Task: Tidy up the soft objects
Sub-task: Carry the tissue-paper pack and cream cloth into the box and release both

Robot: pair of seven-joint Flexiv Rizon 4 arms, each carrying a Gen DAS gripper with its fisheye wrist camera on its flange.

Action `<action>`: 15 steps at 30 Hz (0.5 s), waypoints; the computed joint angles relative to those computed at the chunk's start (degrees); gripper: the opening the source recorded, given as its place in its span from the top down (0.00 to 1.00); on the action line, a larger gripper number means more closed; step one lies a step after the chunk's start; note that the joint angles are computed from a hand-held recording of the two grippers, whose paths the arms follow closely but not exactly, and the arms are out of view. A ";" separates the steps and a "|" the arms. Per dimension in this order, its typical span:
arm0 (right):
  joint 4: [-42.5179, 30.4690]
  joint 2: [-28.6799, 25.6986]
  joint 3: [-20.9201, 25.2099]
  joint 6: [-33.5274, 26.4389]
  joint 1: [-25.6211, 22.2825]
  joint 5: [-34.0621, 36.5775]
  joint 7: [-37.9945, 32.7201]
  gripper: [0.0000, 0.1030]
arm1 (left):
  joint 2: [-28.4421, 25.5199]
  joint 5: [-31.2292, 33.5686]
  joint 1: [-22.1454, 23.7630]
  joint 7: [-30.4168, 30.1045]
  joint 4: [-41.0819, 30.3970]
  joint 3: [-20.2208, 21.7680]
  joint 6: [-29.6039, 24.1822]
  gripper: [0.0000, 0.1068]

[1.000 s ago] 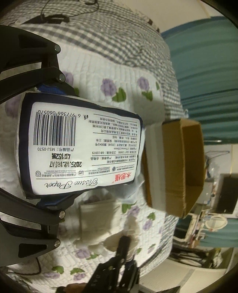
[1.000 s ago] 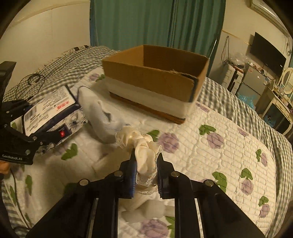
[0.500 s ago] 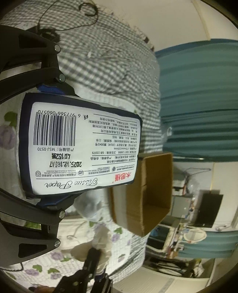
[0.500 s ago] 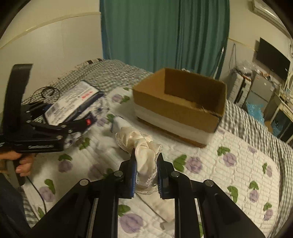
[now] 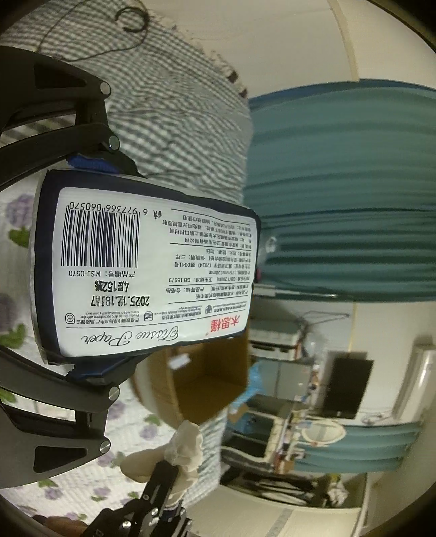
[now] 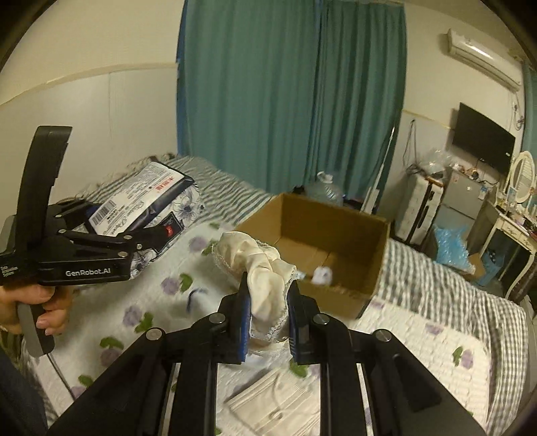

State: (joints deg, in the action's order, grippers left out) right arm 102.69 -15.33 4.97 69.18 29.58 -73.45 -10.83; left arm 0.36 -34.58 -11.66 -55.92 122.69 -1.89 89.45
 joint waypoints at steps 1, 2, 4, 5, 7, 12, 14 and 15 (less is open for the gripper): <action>-0.21 0.10 -0.18 -0.11 -0.06 -0.26 0.14 0.83 | -0.34 -1.58 -0.29 1.30 -0.43 -0.27 0.61 0.24; -0.54 0.12 -0.34 -0.35 -0.14 -0.49 0.11 0.83 | -0.79 -2.98 -0.48 2.47 -1.10 -0.62 1.03 0.24; -1.29 -0.01 -0.51 -0.65 -0.29 -0.73 -0.43 0.83 | -1.40 -5.68 -0.65 4.84 -1.97 -1.33 1.74 0.24; -1.68 -0.05 -0.66 -0.78 -0.35 -1.10 -0.49 0.83 | -1.74 -6.70 -0.68 5.68 -2.43 -1.70 2.08 0.24; -2.44 -0.15 -1.12 -0.53 -0.59 -2.58 0.20 0.83 | -2.53 -8.76 -0.62 7.29 -3.54 -2.58 2.61 0.24; -4.93 -0.86 -2.00 0.22 -1.47 -6.08 2.14 0.83 | -4.18 -10.37 0.41 9.20 -6.25 -4.37 2.42 0.24; -5.97 -1.15 -2.36 0.47 -1.79 -7.31 3.36 0.83 | -4.81 -10.41 0.72 9.81 -7.10 -5.00 3.04 0.24; -6.52 -1.30 -2.59 0.72 -2.02 -8.00 4.06 0.83 | -5.41 -10.46 0.98 10.11 -7.91 -5.44 3.53 0.24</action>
